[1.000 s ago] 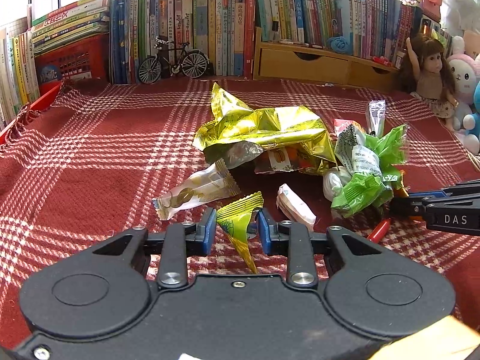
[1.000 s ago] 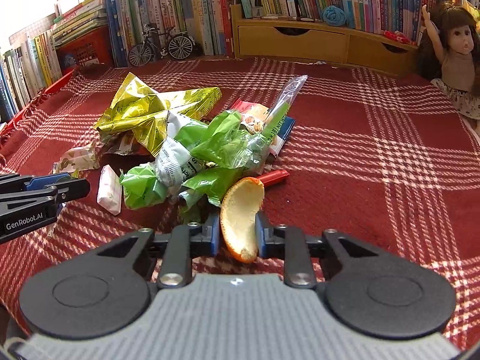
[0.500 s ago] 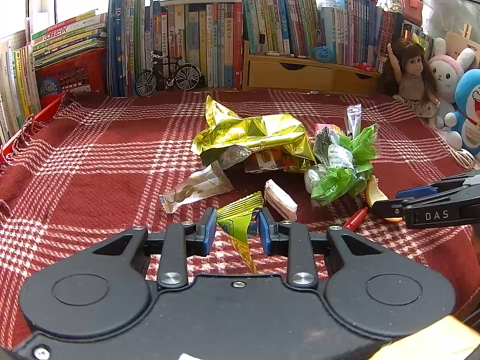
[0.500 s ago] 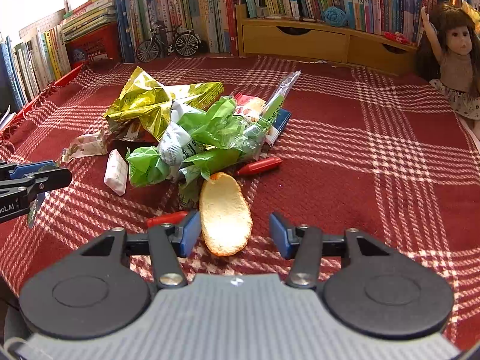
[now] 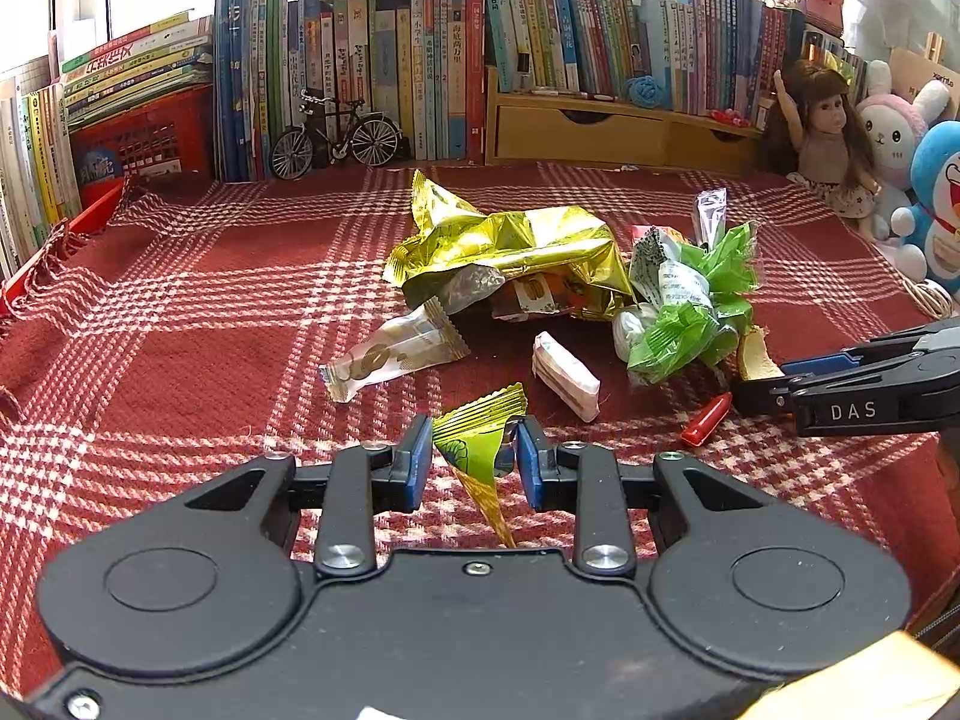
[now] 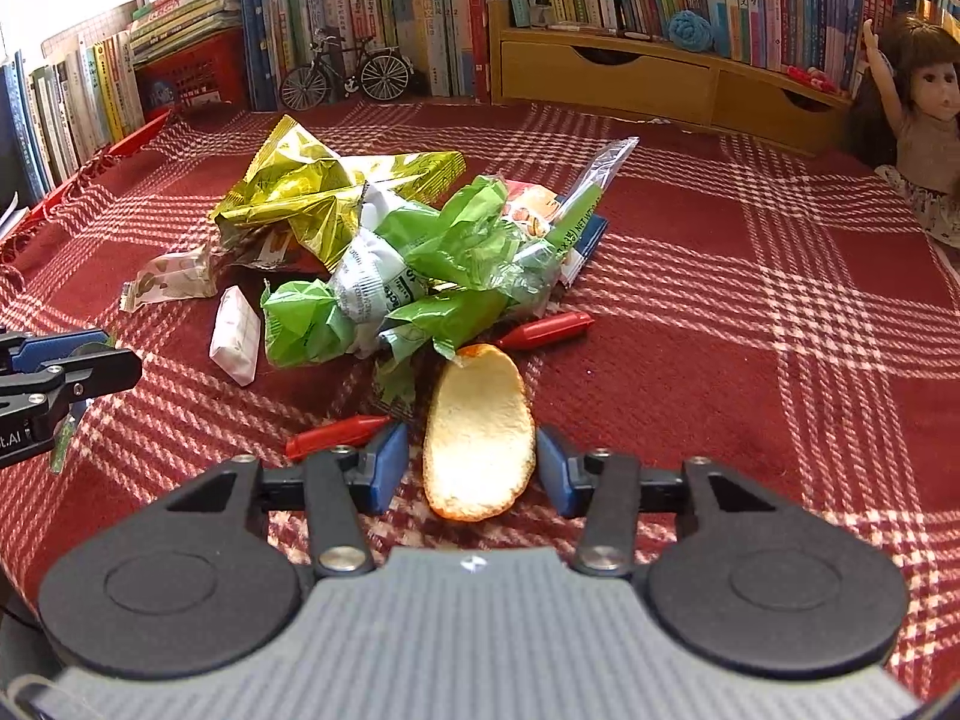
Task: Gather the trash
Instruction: 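Lift both held items and carry them down to the black trash bin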
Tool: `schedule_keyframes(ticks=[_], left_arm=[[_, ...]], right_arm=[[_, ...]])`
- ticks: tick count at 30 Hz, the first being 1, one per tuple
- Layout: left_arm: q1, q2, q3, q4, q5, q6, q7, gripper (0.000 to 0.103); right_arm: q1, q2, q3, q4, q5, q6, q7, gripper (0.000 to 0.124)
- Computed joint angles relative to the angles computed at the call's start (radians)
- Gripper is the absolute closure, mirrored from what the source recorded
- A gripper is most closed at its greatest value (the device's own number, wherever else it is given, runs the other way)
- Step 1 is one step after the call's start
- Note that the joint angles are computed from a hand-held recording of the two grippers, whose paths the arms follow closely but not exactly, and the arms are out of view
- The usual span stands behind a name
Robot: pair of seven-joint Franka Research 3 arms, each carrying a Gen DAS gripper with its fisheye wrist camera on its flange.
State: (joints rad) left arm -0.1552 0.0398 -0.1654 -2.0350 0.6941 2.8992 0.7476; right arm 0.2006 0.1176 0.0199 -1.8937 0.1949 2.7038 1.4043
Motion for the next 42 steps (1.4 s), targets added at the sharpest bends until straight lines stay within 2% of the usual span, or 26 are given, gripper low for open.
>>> schedule_keyframes(ticks=[1,4,22,35,42], left_arm=[[0.0,0.0,0.0,-0.001,0.001,0.0,0.0,0.075],[0.0,-0.004,0.001,-0.004,0.009,-0.001,-0.004,0.075],[0.018,-0.069,-0.013,-0.056,0.021,0.022,-0.013,0.075],[0.042,-0.2,-0.047,-0.175,-0.029,0.047,0.026,0.075],[0.035,-0.306,-0.058,-0.28,-0.105,0.054,0.082,0.075]], right_arm=[[0.001,-0.002,-0.002,-0.004,-0.003,0.005,0.012,0.077],[-0.001,-0.014,-0.001,-0.021,0.007,0.019,0.014,0.079],[-0.005,-0.123,0.01,-0.108,0.097,0.034,-0.053,0.079],[0.006,-0.25,0.013,-0.207,0.14,0.032,-0.104,0.079],[0.02,-0.342,0.012,-0.288,0.159,0.017,-0.129,0.079]])
